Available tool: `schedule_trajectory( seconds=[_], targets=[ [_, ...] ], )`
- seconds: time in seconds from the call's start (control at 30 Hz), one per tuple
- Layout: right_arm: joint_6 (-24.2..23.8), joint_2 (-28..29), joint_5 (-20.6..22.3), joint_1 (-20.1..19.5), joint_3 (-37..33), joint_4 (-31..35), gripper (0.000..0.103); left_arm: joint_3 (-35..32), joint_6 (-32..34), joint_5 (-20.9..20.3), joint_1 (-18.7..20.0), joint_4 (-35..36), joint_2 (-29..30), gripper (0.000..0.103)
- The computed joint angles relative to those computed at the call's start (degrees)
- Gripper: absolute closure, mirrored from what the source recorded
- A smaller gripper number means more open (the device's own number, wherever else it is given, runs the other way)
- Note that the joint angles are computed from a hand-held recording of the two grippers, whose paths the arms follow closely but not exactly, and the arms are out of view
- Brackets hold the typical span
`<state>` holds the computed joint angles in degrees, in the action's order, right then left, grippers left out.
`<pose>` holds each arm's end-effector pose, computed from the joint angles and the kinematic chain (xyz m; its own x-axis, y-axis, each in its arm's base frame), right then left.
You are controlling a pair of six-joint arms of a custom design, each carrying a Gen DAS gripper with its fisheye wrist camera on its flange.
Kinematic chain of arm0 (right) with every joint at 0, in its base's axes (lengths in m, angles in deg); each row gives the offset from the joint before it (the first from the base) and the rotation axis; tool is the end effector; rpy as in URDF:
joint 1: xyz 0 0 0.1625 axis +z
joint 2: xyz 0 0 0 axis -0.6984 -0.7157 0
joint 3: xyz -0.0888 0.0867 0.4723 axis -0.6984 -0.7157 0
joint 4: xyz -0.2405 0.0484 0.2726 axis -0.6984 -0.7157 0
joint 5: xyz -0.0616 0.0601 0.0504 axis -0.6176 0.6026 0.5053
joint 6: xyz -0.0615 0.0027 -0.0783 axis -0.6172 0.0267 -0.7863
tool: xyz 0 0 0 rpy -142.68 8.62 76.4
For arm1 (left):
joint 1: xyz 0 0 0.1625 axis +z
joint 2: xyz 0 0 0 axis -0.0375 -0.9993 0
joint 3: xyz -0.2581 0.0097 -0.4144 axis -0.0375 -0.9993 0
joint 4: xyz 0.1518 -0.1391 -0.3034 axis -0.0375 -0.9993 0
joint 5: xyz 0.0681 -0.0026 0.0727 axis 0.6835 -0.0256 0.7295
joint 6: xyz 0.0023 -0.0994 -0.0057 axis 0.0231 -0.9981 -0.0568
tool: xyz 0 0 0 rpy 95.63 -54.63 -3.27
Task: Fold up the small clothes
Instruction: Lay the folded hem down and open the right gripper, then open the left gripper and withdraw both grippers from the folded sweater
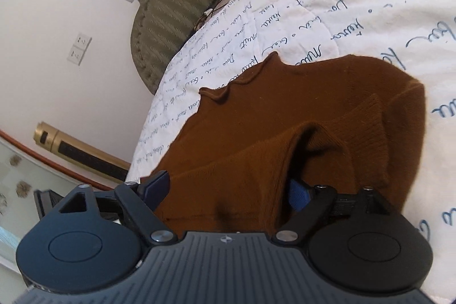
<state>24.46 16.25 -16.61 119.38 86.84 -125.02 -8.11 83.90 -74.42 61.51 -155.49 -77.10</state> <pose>-0.0151 -0.6265 0.3374 -0.9739 0.1869 -0.1285 0.2151 0.5811 -0.7849 -0.2988 -0.8341 0.0732 -0.8339 0.4311 -0.3445 0.5201 0.8228 -0.2292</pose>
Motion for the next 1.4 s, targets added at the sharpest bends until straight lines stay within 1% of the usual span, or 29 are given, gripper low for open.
schedule_trajectory(
  seconds=[0.03, 0.07, 0.1, 0.13, 0.17, 0.3, 0.37, 0.43, 0.47, 0.53, 0.63, 0.77, 0.87, 0.93, 1.03, 1.1, 1.23, 1.3, 1.33, 1.37, 1.4],
  targets=[
    [-0.7, -0.1, -0.5, 0.2, 0.2, -0.1, 0.027, 0.5, 0.2, -0.2, 0.0, -0.3, -0.3, 0.087],
    [-1.5, -0.1, -1.2, 0.4, 0.4, 0.0, 0.035, 1.2, 0.3, -0.5, 0.1, -0.8, -0.7, 0.087],
    [-2.3, -0.2, -2.3, 0.7, 0.4, 0.3, 0.04, 1.8, 0.4, -0.9, 0.3, -1.3, -1.0, 0.087],
    [-2.9, -0.2, -3.8, 1.1, 0.3, 0.7, 0.048, 2.3, 0.4, -1.2, 0.4, -1.6, -1.3, 0.087],
    [-3.3, -0.1, -4.7, 1.4, 0.3, 0.8, 0.053, 3.0, 0.4, -1.4, 0.4, -2.1, -1.7, 0.087],
    [-4.3, 0.5, -6.7, 2.1, 0.4, -0.1, 0.065, 4.9, 0.5, -1.5, 0.8, -3.5, -2.8, 0.087],
    [-4.5, 0.8, -7.5, 2.2, 0.4, -0.8, 0.079, 5.6, 0.2, -1.5, 1.0, -3.9, -3.2, 0.087],
    [-4.3, 1.1, -8.1, 2.4, 0.3, -1.3, 0.084, 6.4, 0.6, -1.6, 1.1, -4.5, -3.6, 0.087],
    [-4.3, 1.2, -8.1, 2.3, 0.1, -1.4, 0.086, 6.5, 1.0, -1.4, 1.0, -4.4, -3.6, 0.088],
    [-4.5, 1.4, -8.6, 2.4, 0.0, -2.1, 0.088, 7.3, 1.7, -0.2, 0.7, -5.6, -3.8, 0.098],
    [-4.7, 1.8, -9.0, 2.7, 0.2, -4.8, 0.09, 9.6, 3.2, 1.3, 0.0, -9.4, -4.5, 0.099],
    [-5.2, 1.8, -7.0, 2.7, 0.6, -8.4, 0.09, 13.0, 4.8, 2.3, -1.0, -16.5, -6.0, 0.099],
    [-5.2, 1.9, -6.4, 3.0, 0.2, -10.1, 0.09, 13.3, 3.9, 1.8, -1.4, -19.6, -6.5, 0.099],
    [-4.8, 2.1, -5.8, 3.0, -0.2, -10.8, 0.09, 12.1, 3.7, 2.2, -1.7, -20.8, -5.9, 0.099],
    [-3.3, 2.8, -5.6, 2.9, -1.6, -11.2, 0.09, 8.3, 3.6, 4.2, -2.1, -19.9, -3.7, 0.099],
    [-1.8, 3.3, -5.3, 2.7, -2.6, -11.3, 0.09, 4.9, 3.0, 5.2, -2.2, -17.8, -1.9, 0.099],
    [3.1, 4.5, -4.0, 1.3, -4.5, -11.7, 0.09, -2.9, 0.6, 8.8, -2.0, -14.1, 2.7, 0.099],
    [5.2, 5.2, -3.9, 0.7, -5.3, -11.7, 0.09, -7.8, -1.2, 11.0, -1.6, -10.8, 5.4, 0.099],
    [6.3, 5.5, -4.7, 0.5, -5.7, -11.3, 0.09, -10.0, -2.7, 12.1, -1.4, -8.8, 6.5, 0.099],
    [7.1, 5.8, -5.2, 0.3, -6.1, -10.9, 0.089, -12.3, -3.8, 12.8, -1.1, -6.7, 7.6, 0.099],
    [7.4, 6.0, -5.1, 0.0, -6.4, -10.3, 0.087, -13.6, -4.1, 12.6, -0.8, -5.4, 8.3, 0.099]
  ],
)
